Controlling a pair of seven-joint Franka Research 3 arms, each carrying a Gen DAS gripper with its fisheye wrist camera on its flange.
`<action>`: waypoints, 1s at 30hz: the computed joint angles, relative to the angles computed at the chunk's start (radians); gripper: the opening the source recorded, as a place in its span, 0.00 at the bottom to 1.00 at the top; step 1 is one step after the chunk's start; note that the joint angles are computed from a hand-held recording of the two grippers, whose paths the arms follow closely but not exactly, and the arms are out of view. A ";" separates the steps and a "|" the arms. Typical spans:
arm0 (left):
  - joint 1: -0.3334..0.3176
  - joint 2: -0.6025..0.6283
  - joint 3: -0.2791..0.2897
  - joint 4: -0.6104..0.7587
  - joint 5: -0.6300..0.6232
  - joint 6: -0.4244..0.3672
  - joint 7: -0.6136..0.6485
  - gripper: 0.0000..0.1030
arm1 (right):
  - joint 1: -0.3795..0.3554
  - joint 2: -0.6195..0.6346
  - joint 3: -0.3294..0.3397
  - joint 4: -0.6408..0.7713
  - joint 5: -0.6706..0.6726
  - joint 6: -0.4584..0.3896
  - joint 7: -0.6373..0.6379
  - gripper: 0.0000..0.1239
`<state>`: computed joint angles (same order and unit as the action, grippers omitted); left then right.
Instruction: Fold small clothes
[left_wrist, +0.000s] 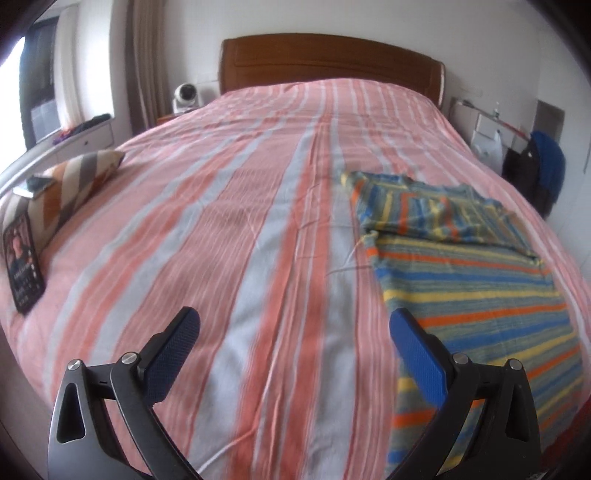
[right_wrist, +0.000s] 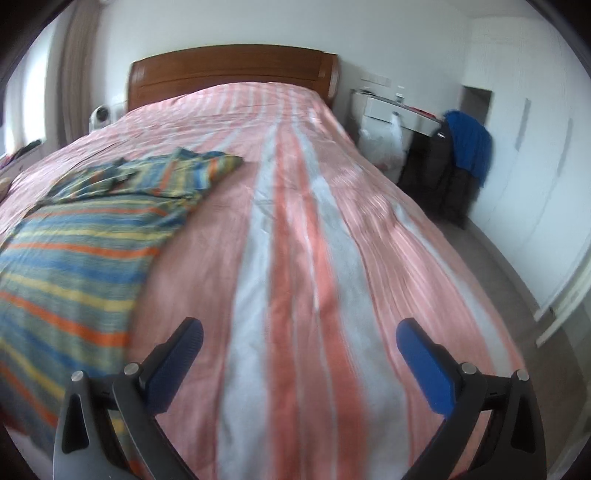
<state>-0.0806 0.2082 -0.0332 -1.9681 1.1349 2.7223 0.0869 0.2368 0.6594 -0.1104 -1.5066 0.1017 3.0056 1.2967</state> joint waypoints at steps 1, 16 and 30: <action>0.004 -0.009 -0.007 0.005 -0.031 -0.014 0.054 0.99 | -0.024 -0.004 0.033 0.014 -0.005 -0.030 -0.042 0.83; -0.020 -0.032 -0.083 -0.064 -0.379 -0.024 0.234 0.99 | -0.078 -0.076 0.125 0.026 0.096 -0.259 -0.163 0.83; -0.046 -0.020 -0.150 -0.131 -0.845 -0.130 0.659 0.81 | -0.149 -0.198 0.187 -0.146 0.338 -0.572 -0.330 0.74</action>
